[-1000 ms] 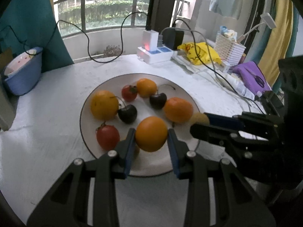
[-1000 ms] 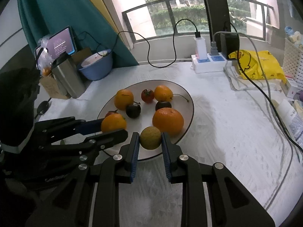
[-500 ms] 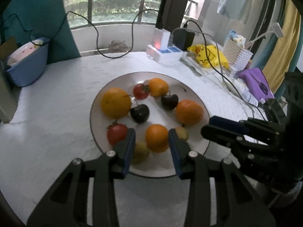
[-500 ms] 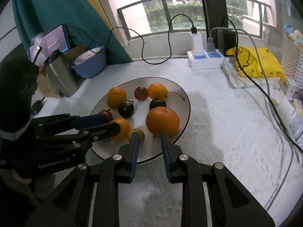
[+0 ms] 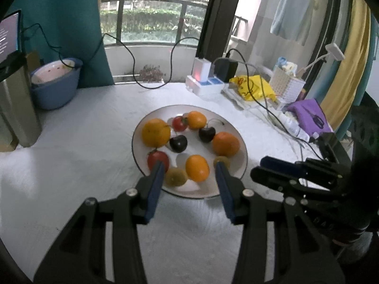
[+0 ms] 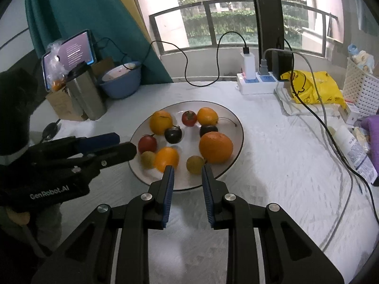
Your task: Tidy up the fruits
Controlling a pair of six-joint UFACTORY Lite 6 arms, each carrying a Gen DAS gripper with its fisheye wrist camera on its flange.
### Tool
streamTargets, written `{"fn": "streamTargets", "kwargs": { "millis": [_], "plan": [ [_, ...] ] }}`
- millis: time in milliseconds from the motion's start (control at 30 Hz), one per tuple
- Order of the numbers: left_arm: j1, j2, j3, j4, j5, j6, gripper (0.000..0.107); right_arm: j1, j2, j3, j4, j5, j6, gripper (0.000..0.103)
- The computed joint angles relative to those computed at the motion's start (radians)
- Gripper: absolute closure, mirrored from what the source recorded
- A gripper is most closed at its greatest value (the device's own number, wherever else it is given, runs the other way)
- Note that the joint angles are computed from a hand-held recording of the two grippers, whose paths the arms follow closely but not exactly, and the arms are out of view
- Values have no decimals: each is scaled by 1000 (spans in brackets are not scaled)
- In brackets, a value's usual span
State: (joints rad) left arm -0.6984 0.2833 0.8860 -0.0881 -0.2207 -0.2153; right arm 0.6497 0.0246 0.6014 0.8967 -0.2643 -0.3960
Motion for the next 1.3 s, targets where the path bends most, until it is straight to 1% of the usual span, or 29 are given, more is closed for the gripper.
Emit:
{"fn": "streamTargets", "kwargs": {
  "millis": [167, 233, 367, 500, 533, 600, 633, 667, 800, 900, 933, 967, 1000, 1133, 1167, 1200, 1233, 1267, 1300],
  "plan": [
    [-14, -70, -78, -41, -16, 37, 60, 69, -50, -22, 240, -29, -197, 77],
    [-26, -98, -105, -127, -13, 127, 60, 95, -72, -28, 328, -44, -271, 77],
    [-47, -170, -175, -212, -32, 207, 60, 156, -117, -41, 496, -88, -406, 77],
    [-82, -263, -253, -355, -52, 329, 59, 224, -158, -46, 640, -145, -514, 77],
    [-87, -284, -269, -377, -54, 348, 58, 244, -168, -47, 674, -162, -537, 77],
    [-104, -335, -307, -436, -63, 397, 46, 282, -183, -45, 733, -195, -578, 77],
    [-113, -366, -329, -463, -70, 416, 36, 305, -193, -44, 765, -217, -599, 77],
    [-122, -399, -352, -489, -73, 438, 33, 327, -203, -44, 793, -238, -615, 77],
    [-161, -510, -420, -638, -81, 572, 33, 412, -237, -37, 887, -325, -668, 76],
    [-203, -598, -467, -810, -94, 727, 32, 481, -260, -32, 939, -395, -685, 68],
    [-213, -613, -474, -847, -100, 761, 30, 510, -271, -29, 958, -424, -689, 67],
    [-232, -645, -489, -924, -113, 829, 25, 523, -274, -27, 967, -438, -691, 67],
    [-244, -665, -500, -965, -121, 864, 23, 542, -280, -24, 980, -459, -694, 67],
    [-312, -787, -545, -1198, -166, 1072, 22, 630, -305, -10, 1031, -556, -696, 66],
    [-331, -817, -553, -1253, -182, 1121, 22, 651, -314, -7, 1044, -583, -700, 64],
    [-357, -848, -560, -1312, -208, 1171, 22, 667, -321, -4, 1053, -604, -703, 58],
    [-380, -872, -564, -1357, -233, 1210, 22, 692, -330, 2, 1064, -635, -704, 47],
    [-417, -901, -569, -1412, -276, 1255, 22, 724, -341, 8, 1075, -678, -702, 42],
    [-448, -915, -570, -1445, -314, 1280, 20, 745, -344, 15, 1082, -707, -701, 34]
  ]
}}
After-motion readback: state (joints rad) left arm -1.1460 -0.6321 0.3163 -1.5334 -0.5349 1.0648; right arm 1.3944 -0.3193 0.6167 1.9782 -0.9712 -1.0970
